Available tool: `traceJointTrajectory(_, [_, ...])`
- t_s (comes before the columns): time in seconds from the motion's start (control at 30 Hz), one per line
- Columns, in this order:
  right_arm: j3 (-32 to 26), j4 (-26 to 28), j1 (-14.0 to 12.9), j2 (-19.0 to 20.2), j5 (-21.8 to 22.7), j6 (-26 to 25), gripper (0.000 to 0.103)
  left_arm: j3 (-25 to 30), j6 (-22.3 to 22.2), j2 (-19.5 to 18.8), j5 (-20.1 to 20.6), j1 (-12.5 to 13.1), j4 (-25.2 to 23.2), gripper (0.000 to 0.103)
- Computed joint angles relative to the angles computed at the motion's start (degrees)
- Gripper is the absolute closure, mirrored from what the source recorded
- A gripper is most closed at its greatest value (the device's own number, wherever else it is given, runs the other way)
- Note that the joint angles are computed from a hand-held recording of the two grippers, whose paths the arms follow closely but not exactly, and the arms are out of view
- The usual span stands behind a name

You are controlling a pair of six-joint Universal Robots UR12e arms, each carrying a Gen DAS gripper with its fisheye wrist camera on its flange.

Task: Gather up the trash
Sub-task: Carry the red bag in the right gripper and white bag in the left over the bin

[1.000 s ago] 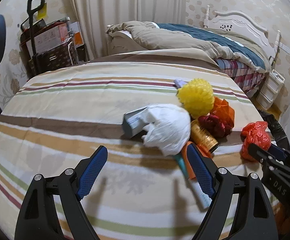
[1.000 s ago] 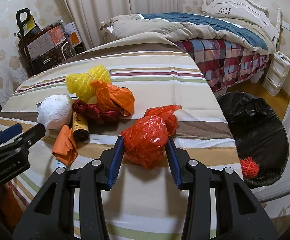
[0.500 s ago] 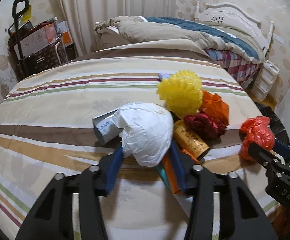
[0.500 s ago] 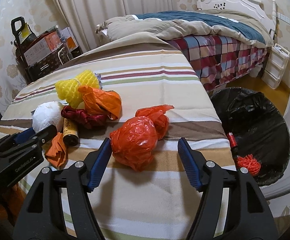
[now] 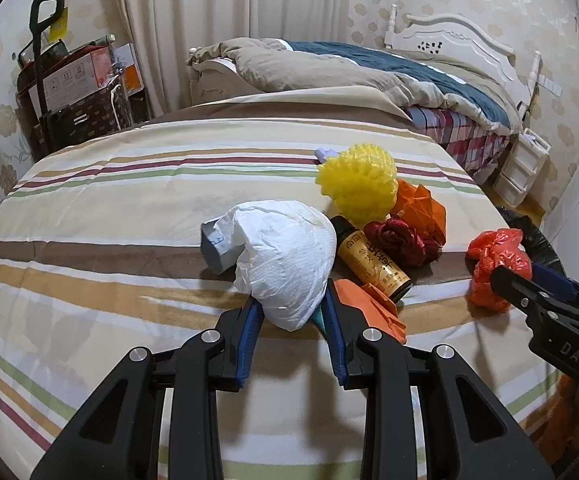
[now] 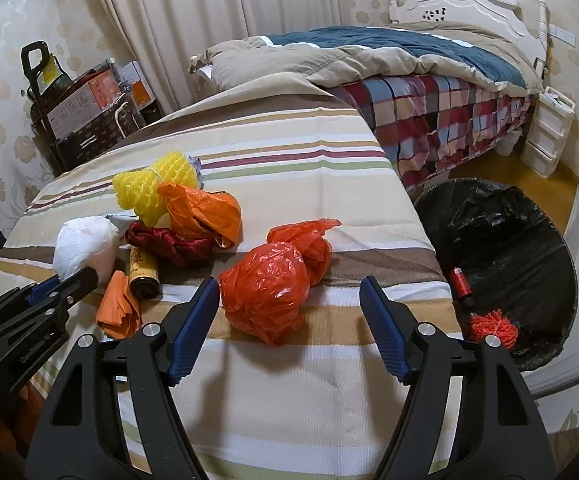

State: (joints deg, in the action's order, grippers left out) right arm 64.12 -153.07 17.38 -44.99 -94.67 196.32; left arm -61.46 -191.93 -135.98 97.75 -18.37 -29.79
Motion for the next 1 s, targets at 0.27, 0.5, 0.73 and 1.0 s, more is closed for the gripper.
traceJointTrajectory(0.27, [-0.9,1.8,0.0,0.5,0.4,-0.5,0.044,-1.6,-0.6,1.0,-0.2,0.3,1.8,0.072])
traceJointTrajectory(0.5, [-0.7,1.5,0.0,0.5,1.4,-1.0,0.066,-2.8,-0.7,1.6,-0.9,0.3,3.1,0.072])
traceJointTrajectory(0.73, [0.8,-0.3,0.0,-0.4,1.1,-1.1,0.067,-3.3,0.2,2.1,-1.9,0.1,4.4,0.072])
traceJointTrajectory(1.0, [4.0,-3.5,-0.6,-2.6,-0.9,-0.7,0.067,-1.8,2.1,1.4,-4.0,-0.9,5.0,0.072])
